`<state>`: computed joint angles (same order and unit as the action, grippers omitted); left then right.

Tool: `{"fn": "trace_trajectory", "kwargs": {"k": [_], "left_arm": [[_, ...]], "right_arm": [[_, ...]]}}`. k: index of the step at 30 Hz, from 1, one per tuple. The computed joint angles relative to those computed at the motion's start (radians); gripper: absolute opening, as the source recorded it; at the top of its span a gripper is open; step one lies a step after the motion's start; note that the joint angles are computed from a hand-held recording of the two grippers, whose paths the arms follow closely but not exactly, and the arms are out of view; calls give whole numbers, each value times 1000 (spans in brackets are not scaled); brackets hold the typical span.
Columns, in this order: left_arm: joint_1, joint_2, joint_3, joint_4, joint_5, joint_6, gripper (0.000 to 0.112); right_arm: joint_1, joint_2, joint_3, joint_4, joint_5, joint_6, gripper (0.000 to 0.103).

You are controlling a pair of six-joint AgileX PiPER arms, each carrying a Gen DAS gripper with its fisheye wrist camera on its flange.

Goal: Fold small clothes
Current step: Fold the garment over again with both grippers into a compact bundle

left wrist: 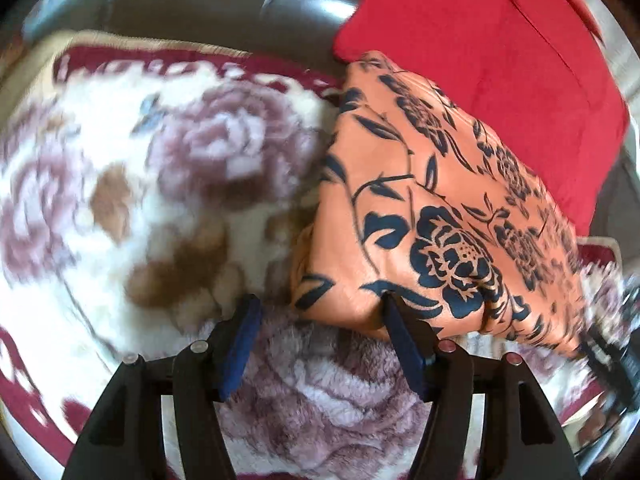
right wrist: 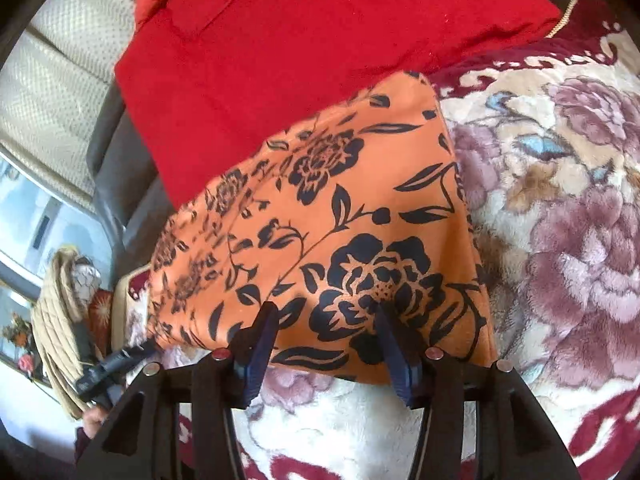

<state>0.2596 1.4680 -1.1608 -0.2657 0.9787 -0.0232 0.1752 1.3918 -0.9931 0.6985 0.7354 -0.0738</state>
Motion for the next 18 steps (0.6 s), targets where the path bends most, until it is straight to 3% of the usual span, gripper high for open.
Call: {"fn": "trace_trajectory", "kwargs": {"k": [4,10,13,18], "left_arm": [[65,-94,24,-95,38,66,66],[194,-151,113,-389,131,119,73],[183,-148,156,-440,98,69,74],[177,-100,188,-489,-19,7,74]], "right_arm": [[-50,-81,34,81,41,-61,57],[-170,-149,185,343,139,-187,72],[-228,-132,270,460,164,-240,73],[-272,-68,314,587,156,-320,73]]}}
